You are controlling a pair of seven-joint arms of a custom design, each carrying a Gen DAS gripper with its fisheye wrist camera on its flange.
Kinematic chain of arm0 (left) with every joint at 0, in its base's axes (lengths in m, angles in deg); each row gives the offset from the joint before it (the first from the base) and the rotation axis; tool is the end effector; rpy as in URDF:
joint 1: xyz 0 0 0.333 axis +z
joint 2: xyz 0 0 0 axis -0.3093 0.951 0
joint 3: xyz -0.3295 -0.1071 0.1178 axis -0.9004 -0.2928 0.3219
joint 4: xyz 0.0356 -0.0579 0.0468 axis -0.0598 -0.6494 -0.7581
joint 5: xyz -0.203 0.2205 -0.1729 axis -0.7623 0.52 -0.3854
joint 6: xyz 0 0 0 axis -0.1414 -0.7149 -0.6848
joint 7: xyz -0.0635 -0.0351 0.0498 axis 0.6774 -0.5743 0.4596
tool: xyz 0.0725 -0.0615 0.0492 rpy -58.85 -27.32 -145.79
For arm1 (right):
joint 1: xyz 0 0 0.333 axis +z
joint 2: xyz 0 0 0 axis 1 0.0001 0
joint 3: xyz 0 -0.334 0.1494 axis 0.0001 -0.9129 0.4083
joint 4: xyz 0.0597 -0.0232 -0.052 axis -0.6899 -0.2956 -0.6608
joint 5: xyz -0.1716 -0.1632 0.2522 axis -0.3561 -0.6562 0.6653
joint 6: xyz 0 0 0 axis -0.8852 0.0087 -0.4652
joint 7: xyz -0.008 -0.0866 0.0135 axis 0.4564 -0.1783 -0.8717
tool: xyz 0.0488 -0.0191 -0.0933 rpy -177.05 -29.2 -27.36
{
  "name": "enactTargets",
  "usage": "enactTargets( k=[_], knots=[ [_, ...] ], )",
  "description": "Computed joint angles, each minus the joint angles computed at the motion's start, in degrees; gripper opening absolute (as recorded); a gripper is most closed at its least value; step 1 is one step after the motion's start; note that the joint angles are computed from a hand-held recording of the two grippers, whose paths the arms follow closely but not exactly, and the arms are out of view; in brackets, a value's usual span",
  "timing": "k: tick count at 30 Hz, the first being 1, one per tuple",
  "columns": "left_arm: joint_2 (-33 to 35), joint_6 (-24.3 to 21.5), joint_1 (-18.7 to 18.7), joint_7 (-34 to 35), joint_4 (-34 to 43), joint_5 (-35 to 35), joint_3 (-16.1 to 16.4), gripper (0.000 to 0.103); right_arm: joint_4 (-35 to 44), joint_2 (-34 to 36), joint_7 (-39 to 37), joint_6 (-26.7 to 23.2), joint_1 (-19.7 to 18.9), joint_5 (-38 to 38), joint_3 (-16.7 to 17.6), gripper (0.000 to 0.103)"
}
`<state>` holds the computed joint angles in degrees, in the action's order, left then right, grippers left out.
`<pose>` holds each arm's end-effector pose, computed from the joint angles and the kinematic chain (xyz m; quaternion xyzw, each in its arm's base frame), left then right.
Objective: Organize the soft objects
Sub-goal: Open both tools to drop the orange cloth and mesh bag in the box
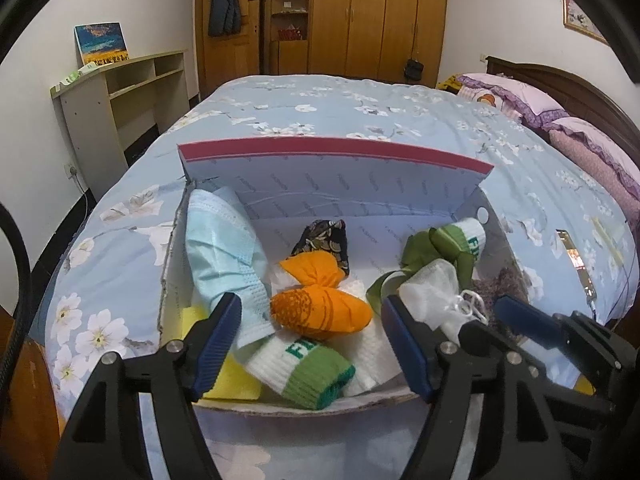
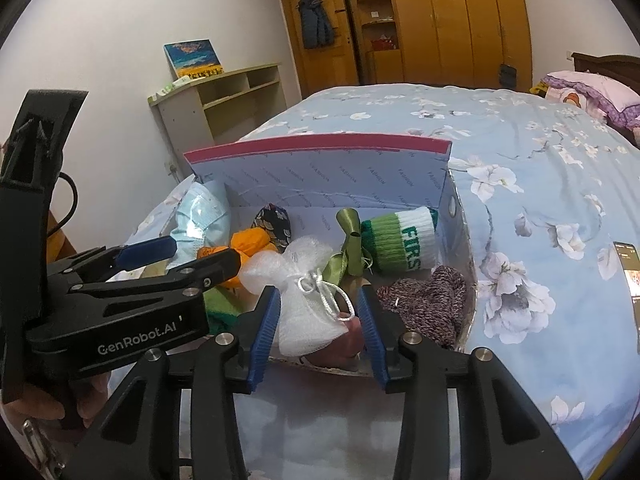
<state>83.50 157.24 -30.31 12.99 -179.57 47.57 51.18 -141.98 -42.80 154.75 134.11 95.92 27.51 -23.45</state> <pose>0.5706 -0.1911 0.4937 -0.6831 0.6165 -0.2762 0.2775 0.5891 0.2715 0.4688 -0.7397 0.5112 -0.1614 0.4067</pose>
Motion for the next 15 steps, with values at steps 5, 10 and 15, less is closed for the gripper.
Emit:
enactTargets(
  k=[5,10,15],
  knots=[
    [-1.8,0.0,0.1,-1.6,-2.1,0.8,-0.2,0.076,-1.9,-1.1,0.6,1.6,-1.7,-0.2,1.9,0.043],
    [-4.0,-0.9,0.5,-5.3,-3.9,4.2,-0.9,0.076,-4.3,-2.6,2.5,2.8,-2.5,-1.3,2.7,0.044],
    [-5.7,-1.7,1.7,-6.2,-5.8,4.8,-2.6,0.076,-6.1,-3.6,4.7,3.2,-4.0,-2.8,3.9,0.044]
  ],
)
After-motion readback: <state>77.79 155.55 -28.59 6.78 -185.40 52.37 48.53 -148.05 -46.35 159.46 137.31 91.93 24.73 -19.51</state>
